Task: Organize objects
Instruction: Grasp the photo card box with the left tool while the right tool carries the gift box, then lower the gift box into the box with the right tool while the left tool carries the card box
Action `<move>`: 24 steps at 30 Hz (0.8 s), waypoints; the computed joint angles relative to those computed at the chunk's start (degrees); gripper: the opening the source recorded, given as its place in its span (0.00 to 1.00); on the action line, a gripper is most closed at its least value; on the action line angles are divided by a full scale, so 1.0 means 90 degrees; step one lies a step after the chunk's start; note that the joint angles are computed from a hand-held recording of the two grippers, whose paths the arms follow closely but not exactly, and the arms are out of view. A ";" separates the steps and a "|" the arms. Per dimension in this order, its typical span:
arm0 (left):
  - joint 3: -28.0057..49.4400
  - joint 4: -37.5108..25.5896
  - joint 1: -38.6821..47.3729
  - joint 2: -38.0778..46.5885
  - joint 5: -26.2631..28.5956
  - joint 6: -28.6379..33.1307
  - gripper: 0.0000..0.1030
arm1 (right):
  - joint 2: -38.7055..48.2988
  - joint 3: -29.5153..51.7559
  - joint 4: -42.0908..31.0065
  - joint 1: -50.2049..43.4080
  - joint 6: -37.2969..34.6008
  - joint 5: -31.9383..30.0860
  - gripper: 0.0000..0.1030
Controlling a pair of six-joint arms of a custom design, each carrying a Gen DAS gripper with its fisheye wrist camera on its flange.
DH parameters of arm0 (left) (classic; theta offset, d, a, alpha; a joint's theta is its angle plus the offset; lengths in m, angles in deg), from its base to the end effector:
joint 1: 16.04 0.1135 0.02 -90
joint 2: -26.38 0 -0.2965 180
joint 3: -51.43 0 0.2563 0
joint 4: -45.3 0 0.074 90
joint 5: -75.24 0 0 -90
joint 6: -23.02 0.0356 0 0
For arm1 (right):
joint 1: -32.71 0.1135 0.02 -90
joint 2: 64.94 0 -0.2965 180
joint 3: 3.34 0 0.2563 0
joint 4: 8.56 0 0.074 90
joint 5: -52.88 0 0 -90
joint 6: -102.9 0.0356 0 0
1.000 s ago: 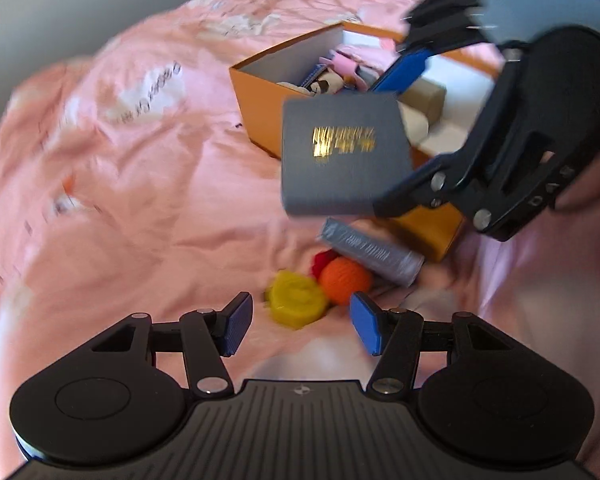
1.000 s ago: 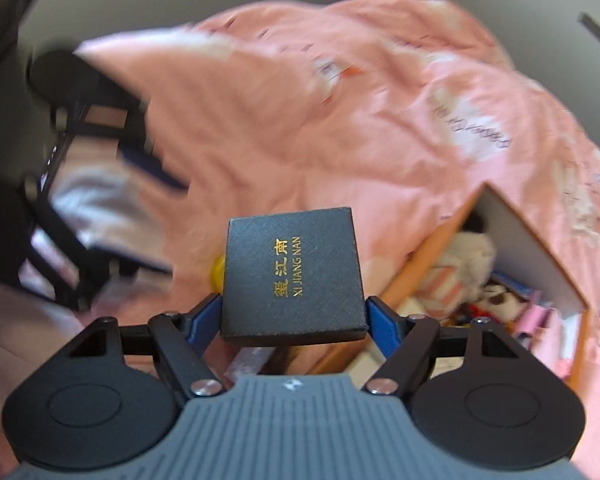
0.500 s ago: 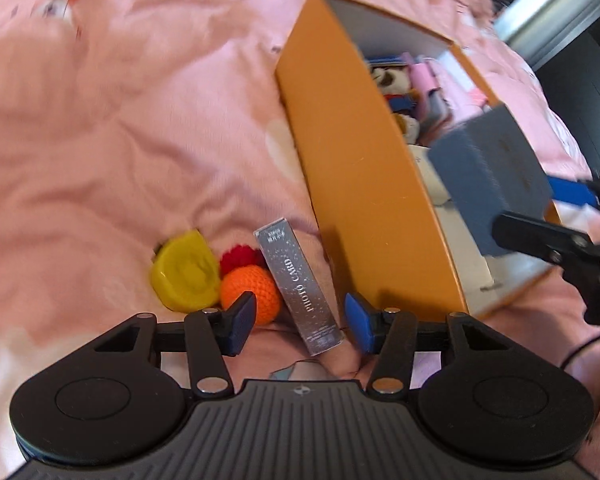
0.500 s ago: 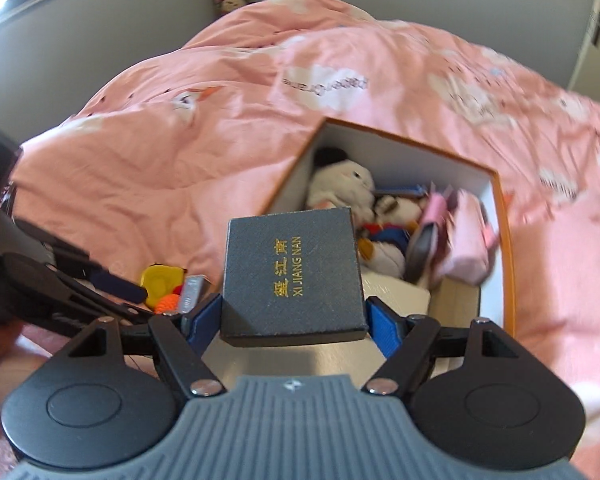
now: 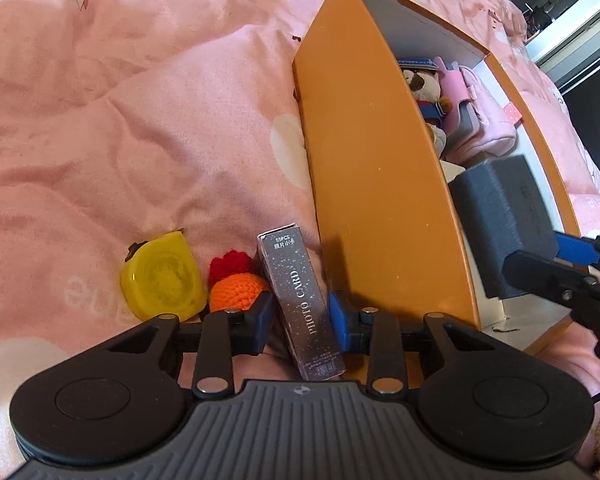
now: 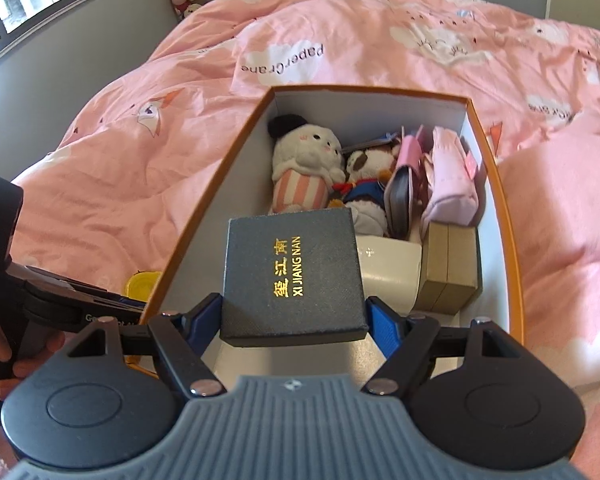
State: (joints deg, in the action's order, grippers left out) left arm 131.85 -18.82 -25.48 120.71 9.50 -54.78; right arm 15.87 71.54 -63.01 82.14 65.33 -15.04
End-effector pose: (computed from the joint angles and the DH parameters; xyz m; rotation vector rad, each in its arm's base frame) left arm 0.3066 -0.0658 0.2434 0.6008 2.7998 -0.6079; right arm 0.1926 0.2043 0.2867 0.1956 2.5122 0.2071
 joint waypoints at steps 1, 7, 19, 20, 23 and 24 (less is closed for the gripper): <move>0.0003 -0.0003 0.0025 0.0018 0.0072 -0.0023 0.32 | 0.0015 -0.0012 -0.0007 -0.0010 0.0022 -0.0014 0.75; -0.0004 -0.0027 0.0216 -0.0021 0.0331 -0.0227 0.28 | 0.0026 -0.0180 0.0170 -0.0061 0.0111 -0.0193 0.75; 0.0197 -0.0013 0.0836 -0.0692 0.1061 -0.0430 0.25 | 0.0043 -0.0222 0.0192 -0.0087 0.0255 -0.0302 0.75; 0.0252 -0.0012 0.0883 -0.0747 0.1130 -0.0450 0.25 | 0.0024 -0.0230 0.0195 -0.0082 0.0271 -0.0298 0.75; 0.0417 -0.0008 0.0944 -0.0916 0.1361 -0.0544 0.25 | -0.0008 -0.0218 0.0173 -0.0090 0.0323 -0.0285 0.75; 0.0470 -0.0004 0.0945 -0.0977 0.1440 -0.0567 0.25 | -0.0025 -0.0217 0.0165 -0.0096 0.0341 -0.0284 0.75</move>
State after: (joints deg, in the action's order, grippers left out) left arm 136.08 -18.86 -16.98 111.91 22.46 -59.88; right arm 15.65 69.58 -61.52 81.27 68.41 -17.59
